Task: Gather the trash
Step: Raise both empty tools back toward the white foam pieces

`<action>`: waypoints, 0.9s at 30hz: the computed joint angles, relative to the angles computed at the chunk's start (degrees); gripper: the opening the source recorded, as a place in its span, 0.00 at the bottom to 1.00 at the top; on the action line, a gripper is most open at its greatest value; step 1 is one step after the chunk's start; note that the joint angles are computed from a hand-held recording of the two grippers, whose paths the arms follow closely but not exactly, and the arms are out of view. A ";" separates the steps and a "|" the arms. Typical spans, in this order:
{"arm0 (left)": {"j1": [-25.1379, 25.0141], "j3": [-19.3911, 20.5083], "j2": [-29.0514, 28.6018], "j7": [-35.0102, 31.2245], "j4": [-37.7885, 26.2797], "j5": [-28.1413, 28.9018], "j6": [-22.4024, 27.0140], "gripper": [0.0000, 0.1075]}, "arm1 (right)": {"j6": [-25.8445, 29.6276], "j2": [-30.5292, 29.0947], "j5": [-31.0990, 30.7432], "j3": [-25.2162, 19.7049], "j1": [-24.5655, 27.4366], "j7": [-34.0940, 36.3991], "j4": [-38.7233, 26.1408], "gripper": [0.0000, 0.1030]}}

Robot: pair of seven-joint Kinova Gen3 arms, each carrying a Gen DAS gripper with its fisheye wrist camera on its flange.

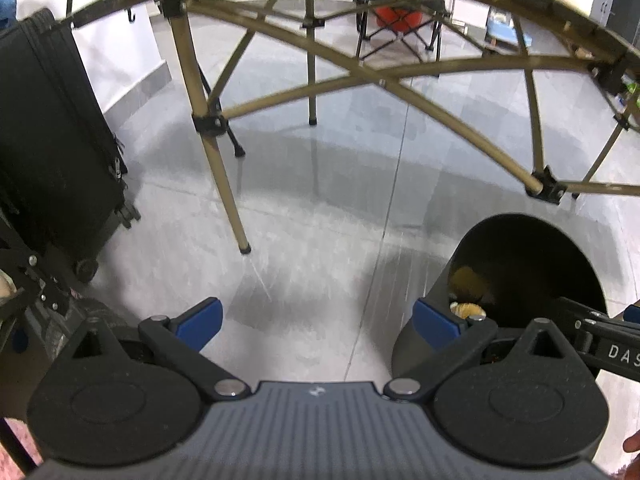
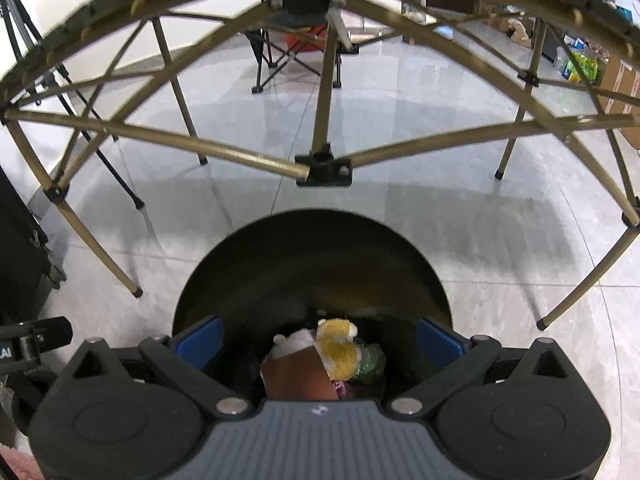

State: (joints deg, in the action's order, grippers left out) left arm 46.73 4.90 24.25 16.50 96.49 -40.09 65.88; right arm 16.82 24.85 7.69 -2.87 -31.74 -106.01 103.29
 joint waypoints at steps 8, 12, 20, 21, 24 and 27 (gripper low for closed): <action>3.41 0.36 -1.88 5.12 -0.43 -5.91 4.40 0.96 | -7.97 -5.29 -1.14 -0.89 2.30 2.27 5.95 1.00; 4.02 1.38 -3.10 6.36 -1.43 -8.16 5.93 0.96 | -12.64 -8.45 -2.38 -2.39 4.70 4.41 8.92 1.00; 4.63 2.27 -3.27 3.78 -6.21 -11.62 10.39 0.96 | -19.88 -13.25 -4.07 -11.58 15.52 7.68 12.02 1.00; 4.65 2.26 -3.24 3.28 -6.88 -12.03 10.92 0.96 | -20.50 -13.53 -3.76 -12.83 16.97 7.50 11.96 1.00; 4.47 2.08 -3.28 1.90 -8.54 -13.29 11.79 0.96 | -23.45 -13.68 0.07 -19.55 24.19 4.79 11.95 1.00; 4.06 1.84 -3.16 0.18 -10.35 -14.11 12.35 0.96 | -25.32 -13.62 3.49 -20.10 25.21 2.34 10.97 1.00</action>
State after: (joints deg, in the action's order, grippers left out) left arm 50.79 6.74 21.09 16.68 86.14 -54.21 78.23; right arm -8.50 11.23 11.18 -22.96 -6.53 -103.67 114.26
